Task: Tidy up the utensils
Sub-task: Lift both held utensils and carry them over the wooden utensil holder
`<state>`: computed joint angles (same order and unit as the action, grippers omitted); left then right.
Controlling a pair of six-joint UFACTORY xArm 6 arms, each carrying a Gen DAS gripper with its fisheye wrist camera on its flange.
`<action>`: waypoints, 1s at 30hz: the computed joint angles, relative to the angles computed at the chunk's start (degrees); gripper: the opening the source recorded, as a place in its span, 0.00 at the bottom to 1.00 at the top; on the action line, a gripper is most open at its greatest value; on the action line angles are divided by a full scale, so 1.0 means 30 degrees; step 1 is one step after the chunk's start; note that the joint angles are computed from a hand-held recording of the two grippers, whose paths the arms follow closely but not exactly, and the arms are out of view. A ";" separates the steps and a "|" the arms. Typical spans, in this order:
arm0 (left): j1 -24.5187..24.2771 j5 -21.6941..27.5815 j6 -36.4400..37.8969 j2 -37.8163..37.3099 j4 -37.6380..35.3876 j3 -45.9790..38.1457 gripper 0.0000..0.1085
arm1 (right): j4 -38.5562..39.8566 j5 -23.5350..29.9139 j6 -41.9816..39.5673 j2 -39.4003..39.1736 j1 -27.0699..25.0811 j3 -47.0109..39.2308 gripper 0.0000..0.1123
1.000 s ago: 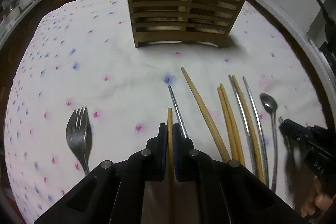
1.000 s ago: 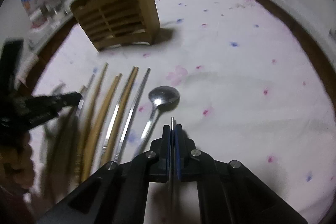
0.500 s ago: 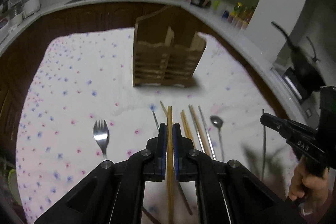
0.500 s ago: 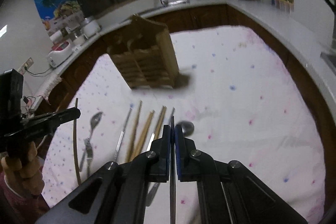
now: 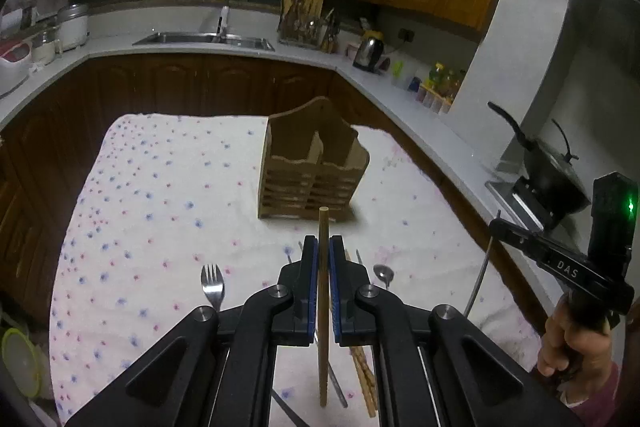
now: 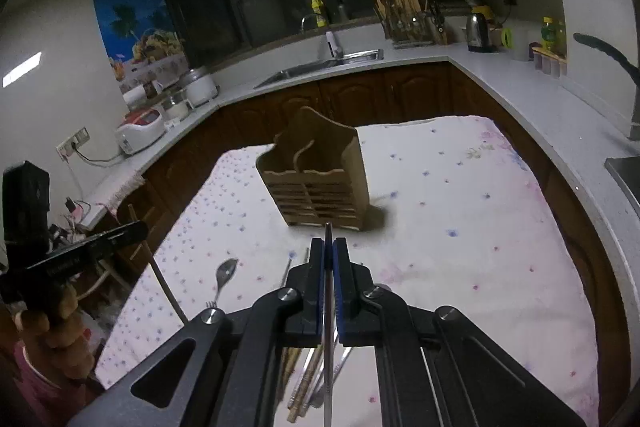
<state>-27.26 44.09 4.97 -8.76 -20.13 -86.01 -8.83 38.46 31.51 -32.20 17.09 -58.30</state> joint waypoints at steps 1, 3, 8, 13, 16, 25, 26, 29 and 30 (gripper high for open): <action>0.0036 -0.0111 -0.0010 -0.0052 -0.0018 0.0030 0.03 | -0.0099 -0.0148 0.0072 0.0066 -0.0032 -0.0104 0.04; 0.0094 -0.0388 0.0021 -0.0016 -0.0203 -0.0065 0.03 | -0.0209 -0.0549 0.0073 0.0213 -0.0159 -0.0346 0.04; 0.0351 -0.1121 0.0265 0.0553 -0.0871 -0.0851 0.03 | 0.0437 -0.2060 -0.0678 0.1072 -0.0664 -0.1290 0.04; 0.0545 -0.2467 0.0647 0.1573 -0.1556 -0.1962 0.03 | -0.0428 -0.3828 -0.0246 0.2670 -0.1128 -0.2858 0.04; 0.0685 -0.3474 0.0866 0.2632 -0.2181 -0.3120 0.03 | -0.0659 -0.5141 -0.0059 0.3840 -0.1574 -0.3843 0.04; 0.0775 -0.6082 -0.0267 0.8591 -0.1735 -0.9603 0.03 | -0.3043 -0.8364 0.2408 0.8907 -0.3098 -0.8473 0.04; 0.0768 -0.6220 -0.0379 0.9200 -0.1631 -1.0169 0.03 | -0.3573 -0.8442 0.2881 0.9416 -0.3262 -0.9002 0.04; 0.0726 -0.6741 -0.2143 1.1836 0.0051 -1.2832 0.03 | -0.4919 -0.8855 0.4211 1.0810 -0.3809 -1.0325 0.04; 0.0688 -0.6853 -0.2696 1.2580 0.0567 -1.3584 0.03 | -0.5343 -0.9056 0.4667 1.1188 -0.3992 -1.0593 0.04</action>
